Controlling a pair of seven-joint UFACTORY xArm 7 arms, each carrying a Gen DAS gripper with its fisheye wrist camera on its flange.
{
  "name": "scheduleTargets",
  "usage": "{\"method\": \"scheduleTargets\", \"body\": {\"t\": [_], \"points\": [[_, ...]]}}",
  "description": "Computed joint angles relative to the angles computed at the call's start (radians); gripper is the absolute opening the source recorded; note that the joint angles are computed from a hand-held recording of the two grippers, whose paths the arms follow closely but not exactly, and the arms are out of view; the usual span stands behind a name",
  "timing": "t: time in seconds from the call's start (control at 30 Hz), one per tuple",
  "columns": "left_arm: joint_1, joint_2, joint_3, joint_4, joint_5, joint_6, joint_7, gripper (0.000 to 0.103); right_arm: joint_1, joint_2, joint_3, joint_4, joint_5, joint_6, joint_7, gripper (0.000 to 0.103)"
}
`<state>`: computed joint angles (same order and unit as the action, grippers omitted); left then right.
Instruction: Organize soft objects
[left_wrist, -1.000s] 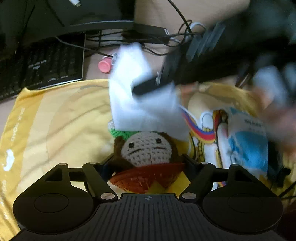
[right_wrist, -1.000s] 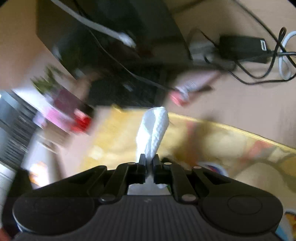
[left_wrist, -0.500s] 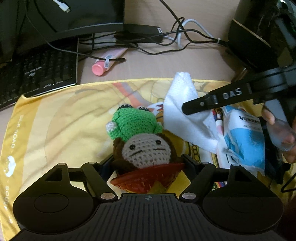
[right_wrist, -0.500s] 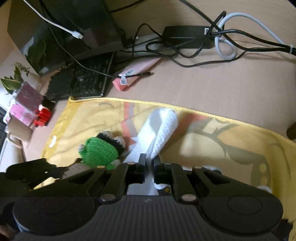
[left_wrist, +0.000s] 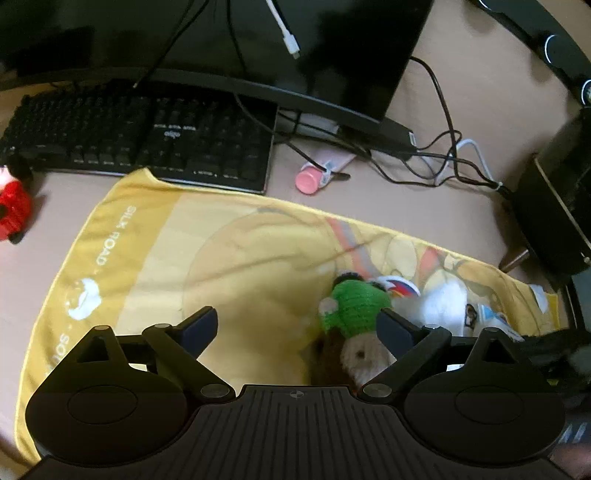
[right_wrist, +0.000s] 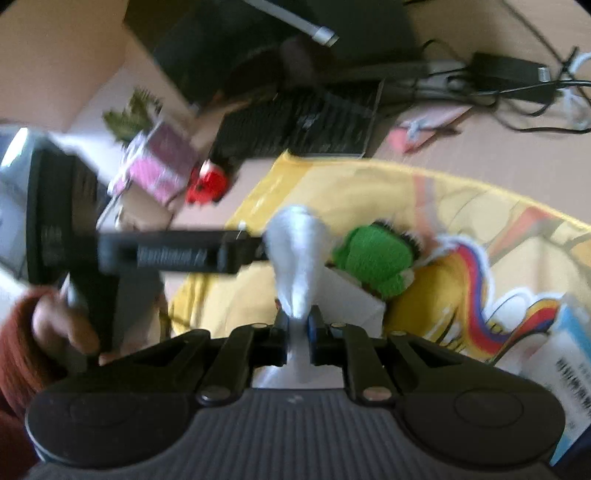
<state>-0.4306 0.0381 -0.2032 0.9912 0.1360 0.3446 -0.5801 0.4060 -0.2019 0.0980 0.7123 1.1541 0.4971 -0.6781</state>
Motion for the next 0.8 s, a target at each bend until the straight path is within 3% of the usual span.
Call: {"method": "scheduleTargets", "body": {"t": [0.2, 0.37, 0.43, 0.53, 0.63, 0.73, 0.8], "points": [[-0.010, 0.018, -0.008, 0.006, -0.024, 0.011, 0.025, 0.098, -0.014, -0.028, -0.016, -0.027, -0.015, 0.084, 0.027, 0.010], [-0.012, 0.012, -0.005, -0.003, -0.034, 0.013, 0.034, 0.099, -0.065, -0.072, -0.118, -0.050, 0.205, 0.290, -0.034, 0.010], [-0.010, 0.018, -0.007, -0.001, -0.053, 0.013, 0.041, 0.100, -0.099, -0.065, -0.108, -0.051, 0.223, 0.295, -0.013, 0.010], [-0.012, 0.021, -0.009, 0.003, -0.070, 0.014, 0.056, 0.100, -0.119, -0.051, -0.015, -0.051, 0.048, 0.123, 0.090, 0.010], [-0.028, 0.010, -0.009, -0.002, 0.017, 0.006, 0.039, 0.100, -0.112, -0.028, 0.042, -0.069, -0.184, -0.027, 0.245, 0.010], [-0.046, 0.013, -0.027, 0.001, 0.064, -0.010, 0.117, 0.100, -0.121, -0.008, 0.061, -0.085, -0.367, -0.099, 0.392, 0.010], [-0.065, 0.027, -0.035, 0.013, 0.123, -0.010, 0.182, 0.100, -0.119, -0.009, 0.053, -0.097, -0.433, -0.126, 0.450, 0.010]]}}
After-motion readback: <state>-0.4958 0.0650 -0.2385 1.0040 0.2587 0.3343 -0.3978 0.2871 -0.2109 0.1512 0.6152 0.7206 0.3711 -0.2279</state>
